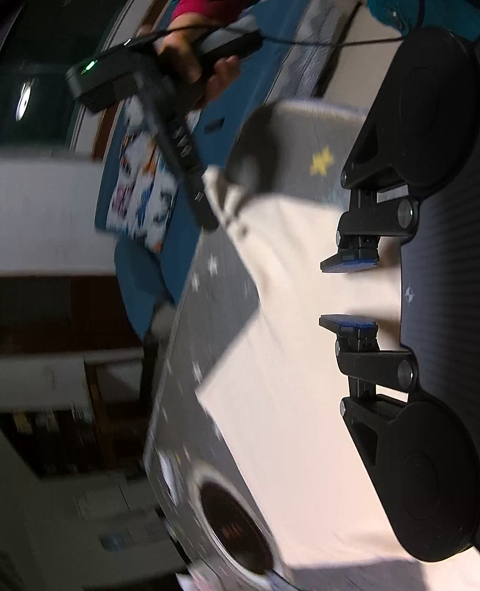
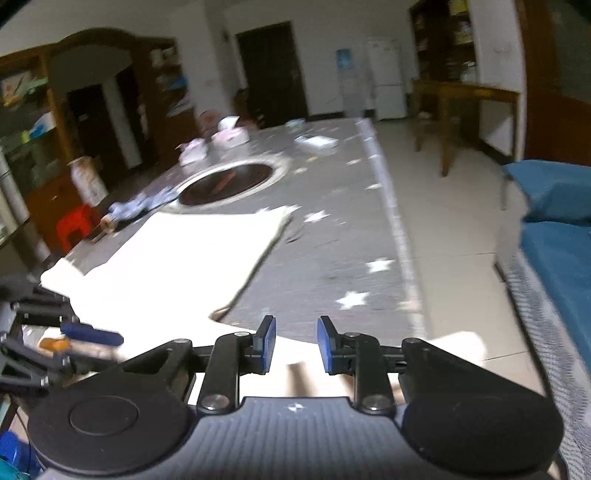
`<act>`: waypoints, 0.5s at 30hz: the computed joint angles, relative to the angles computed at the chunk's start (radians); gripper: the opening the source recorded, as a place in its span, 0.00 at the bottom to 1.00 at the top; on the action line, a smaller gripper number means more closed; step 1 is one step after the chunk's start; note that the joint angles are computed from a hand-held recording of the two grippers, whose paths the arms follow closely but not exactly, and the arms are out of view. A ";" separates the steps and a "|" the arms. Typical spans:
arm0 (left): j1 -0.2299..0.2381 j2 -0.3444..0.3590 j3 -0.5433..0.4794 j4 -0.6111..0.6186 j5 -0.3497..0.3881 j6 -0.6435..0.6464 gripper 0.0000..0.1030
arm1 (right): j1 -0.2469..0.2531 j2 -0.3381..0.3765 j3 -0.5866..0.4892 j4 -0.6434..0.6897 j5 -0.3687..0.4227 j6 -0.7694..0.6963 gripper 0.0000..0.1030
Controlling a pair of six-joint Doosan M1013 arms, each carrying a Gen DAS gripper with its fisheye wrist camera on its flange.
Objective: Fold clothes
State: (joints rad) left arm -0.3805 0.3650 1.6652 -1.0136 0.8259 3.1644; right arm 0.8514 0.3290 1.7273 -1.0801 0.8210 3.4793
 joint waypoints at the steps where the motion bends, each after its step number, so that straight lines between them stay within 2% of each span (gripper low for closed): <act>1: 0.007 0.000 0.001 0.002 -0.024 -0.027 0.31 | -0.006 0.007 -0.007 0.014 -0.019 -0.014 0.26; 3: 0.020 0.002 -0.001 0.008 -0.062 -0.077 0.31 | -0.014 0.022 -0.024 0.050 -0.031 -0.049 0.31; 6: 0.040 0.010 -0.008 0.022 -0.119 -0.141 0.31 | -0.016 0.033 -0.032 0.102 -0.036 -0.077 0.32; 15: 0.095 0.039 -0.043 0.112 -0.300 -0.364 0.34 | 0.022 0.026 -0.025 0.160 0.039 -0.087 0.37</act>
